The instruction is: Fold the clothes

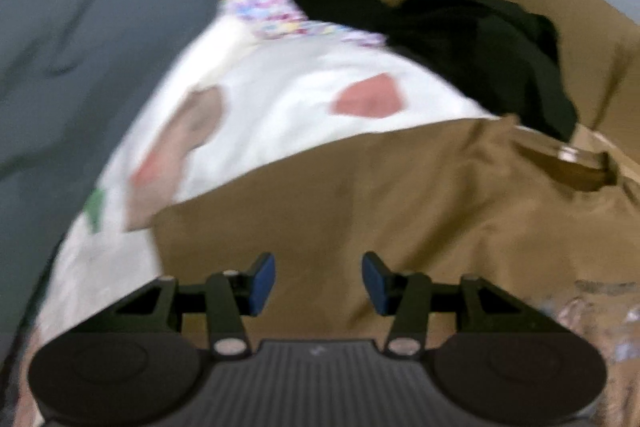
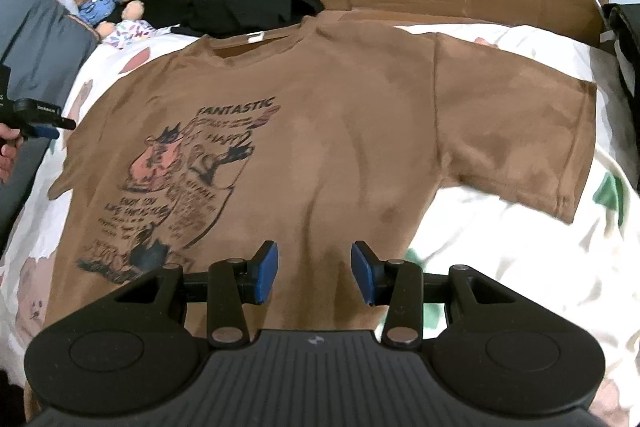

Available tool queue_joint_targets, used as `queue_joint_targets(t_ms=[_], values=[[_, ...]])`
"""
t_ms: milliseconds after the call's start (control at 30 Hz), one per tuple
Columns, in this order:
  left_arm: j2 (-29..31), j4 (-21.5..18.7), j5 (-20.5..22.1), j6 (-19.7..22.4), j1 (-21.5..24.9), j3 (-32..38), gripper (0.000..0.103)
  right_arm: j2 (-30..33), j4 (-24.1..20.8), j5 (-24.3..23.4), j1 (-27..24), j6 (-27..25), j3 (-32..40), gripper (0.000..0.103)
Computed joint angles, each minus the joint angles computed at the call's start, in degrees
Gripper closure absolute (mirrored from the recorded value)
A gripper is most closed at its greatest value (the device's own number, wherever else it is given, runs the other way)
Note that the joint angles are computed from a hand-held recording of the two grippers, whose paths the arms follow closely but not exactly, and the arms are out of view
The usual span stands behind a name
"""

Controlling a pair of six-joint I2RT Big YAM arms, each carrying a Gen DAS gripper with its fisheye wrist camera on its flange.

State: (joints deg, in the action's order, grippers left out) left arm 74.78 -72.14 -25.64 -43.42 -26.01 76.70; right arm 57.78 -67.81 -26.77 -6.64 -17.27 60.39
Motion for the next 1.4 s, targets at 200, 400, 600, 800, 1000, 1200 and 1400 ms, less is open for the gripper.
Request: queue_joint_targets(t_ms=[200,400,600,800,1000,1200,1400], values=[[4.87,5.4,4.15,1.6,-0.65,0.56,0.052,3.3,1.0,1.61,-0.79,-1.33,2.5,0.053],[9.0,7.44,8.38,2.48,-1.47,1.53,0.052,5.43,0.87,2.85,-2.37,-2.03,2.58,0.051],[13.79,7.12,6.03,3.59,-3.7,4.28,0.052,7.12,-0.97,4.33,-3.49,-4.24,1.9,0.051],[10.94,16.66,6.58,4.9,-3.25,2.89,0.049,8.01,-1.45,5.4,-4.82,-4.76,1.9,0.047],[11.13,17.78,6.65,6.29,-1.53,3.69,0.049,8.19,-0.57,5.97,-5.39,-4.69,3.12,0.046],[12.56,20.08,6.13,8.39,0.74,4.89,0.049,9.57,3.09,5.31,-4.51,-2.78,6.42,0.046],[14.83,22.78,7.4,10.31,2.14,6.41,0.05,14.94,7.87,6.08,-0.62,-2.72,11.27,0.046]])
